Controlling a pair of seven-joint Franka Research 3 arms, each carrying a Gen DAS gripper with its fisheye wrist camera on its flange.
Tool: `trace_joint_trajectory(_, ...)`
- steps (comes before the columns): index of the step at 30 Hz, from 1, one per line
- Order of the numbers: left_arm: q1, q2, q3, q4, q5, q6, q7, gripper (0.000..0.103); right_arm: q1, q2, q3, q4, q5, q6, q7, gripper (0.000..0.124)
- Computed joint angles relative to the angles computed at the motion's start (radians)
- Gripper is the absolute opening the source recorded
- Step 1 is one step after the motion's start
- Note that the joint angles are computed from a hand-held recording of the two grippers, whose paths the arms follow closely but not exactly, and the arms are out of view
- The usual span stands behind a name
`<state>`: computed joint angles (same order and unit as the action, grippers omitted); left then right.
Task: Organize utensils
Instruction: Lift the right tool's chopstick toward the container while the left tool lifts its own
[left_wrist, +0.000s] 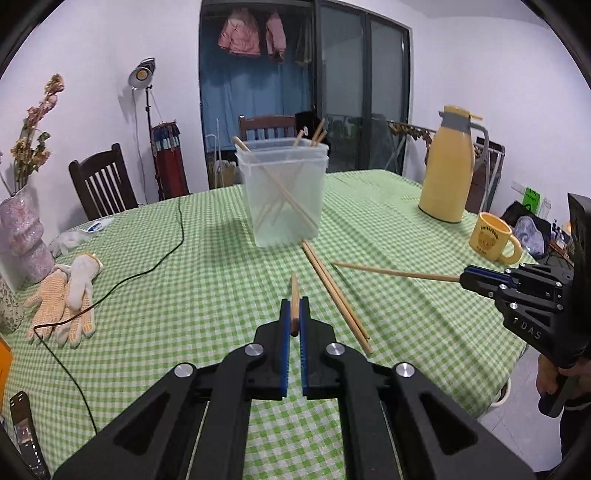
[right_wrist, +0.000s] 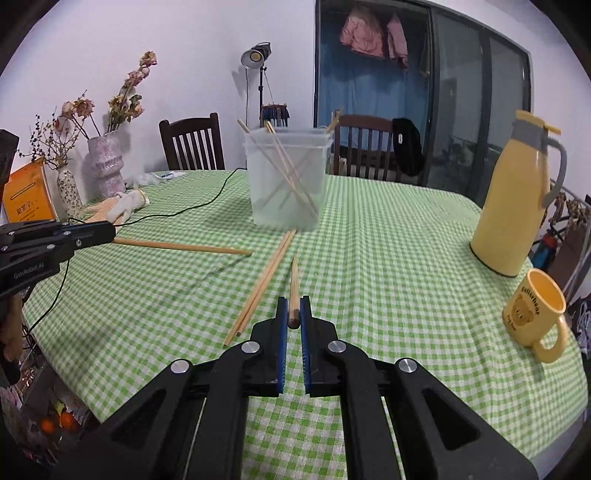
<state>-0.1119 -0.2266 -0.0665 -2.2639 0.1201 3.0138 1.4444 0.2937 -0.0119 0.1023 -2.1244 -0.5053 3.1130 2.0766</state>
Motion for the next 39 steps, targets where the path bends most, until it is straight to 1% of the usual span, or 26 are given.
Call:
trace_joint_trajectory(3,-0.006,-0.022,0.013,-0.015,-0.013,0.009,0.01,0.001,-0.013,-0.017,0.008,-0.004,-0.068,0.002,0.055,0.007)
trace_joint_trajectory(4,-0.015,-0.031,0.023,-0.02,-0.023,0.01,0.021,0.001,-0.017,-0.022,0.01,-0.007,-0.067,0.005,0.05,0.007)
trace_joint_trajectory(10,-0.015,-0.069,0.035,-0.039,-0.022,0.027,0.027,0.001,-0.047,-0.047,0.042,-0.012,-0.058,0.012,0.016,0.007)
trace_joint_trajectory(11,-0.022,-0.075,0.042,-0.041,-0.027,0.028,0.033,0.001,-0.046,-0.05,0.044,-0.013,-0.036,0.012,-0.006,0.007)
trace_joint_trajectory(13,-0.041,-0.084,0.062,-0.042,-0.041,0.03,0.054,0.001,-0.061,-0.058,0.06,-0.012,-0.049,0.011,0.0,0.007)
trace_joint_trajectory(15,-0.055,-0.089,0.076,-0.04,-0.054,0.031,0.072,0.001,-0.058,-0.063,0.063,-0.011,-0.015,0.007,-0.035,0.007)
trace_joint_trajectory(16,-0.087,-0.091,0.106,-0.035,-0.083,0.024,0.1,0.001,-0.046,-0.066,0.056,-0.011,0.035,0.004,-0.076,0.007)
trace_joint_trajectory(18,-0.126,-0.087,0.142,-0.021,-0.129,0.006,0.152,0.001,-0.021,-0.07,0.042,-0.007,0.14,-0.01,-0.173,0.007)
trace_joint_trajectory(19,-0.162,-0.084,0.174,-0.005,-0.168,-0.016,0.202,0.001,-0.011,-0.072,0.037,-0.007,0.188,-0.014,-0.22,0.007)
trace_joint_trajectory(20,-0.173,-0.077,0.182,0.008,-0.195,-0.03,0.232,0.001,0.014,-0.072,0.021,0.002,0.27,-0.028,-0.305,0.007)
trace_joint_trajectory(22,-0.181,-0.066,0.194,0.04,-0.247,-0.065,0.294,0.001,0.025,-0.065,0.014,0.034,0.352,-0.061,-0.4,0.007)
trace_joint_trajectory(26,-0.197,-0.037,0.216,0.113,-0.366,-0.126,0.417,0.001,0.033,-0.044,0.007,0.098,0.472,-0.117,-0.525,0.007)
trace_joint_trajectory(29,-0.199,0.0,0.231,0.186,-0.455,-0.197,0.503,0.001,0.048,-0.02,-0.002,0.158,0.604,-0.175,-0.663,0.007)
trace_joint_trajectory(34,-0.146,0.065,0.208,0.3,-0.513,-0.303,0.562,0.001,0.044,0.037,-0.005,0.272,0.701,-0.281,-0.766,0.007)
trace_joint_trajectory(36,-0.126,0.094,0.197,0.348,-0.541,-0.344,0.588,0.001,0.04,0.065,-0.004,0.333,0.737,-0.337,-0.81,0.007)
trace_joint_trajectory(39,-0.088,0.165,0.182,0.466,-0.579,-0.435,0.614,0.001,0.032,0.124,-0.006,0.449,0.768,-0.435,-0.854,0.007)
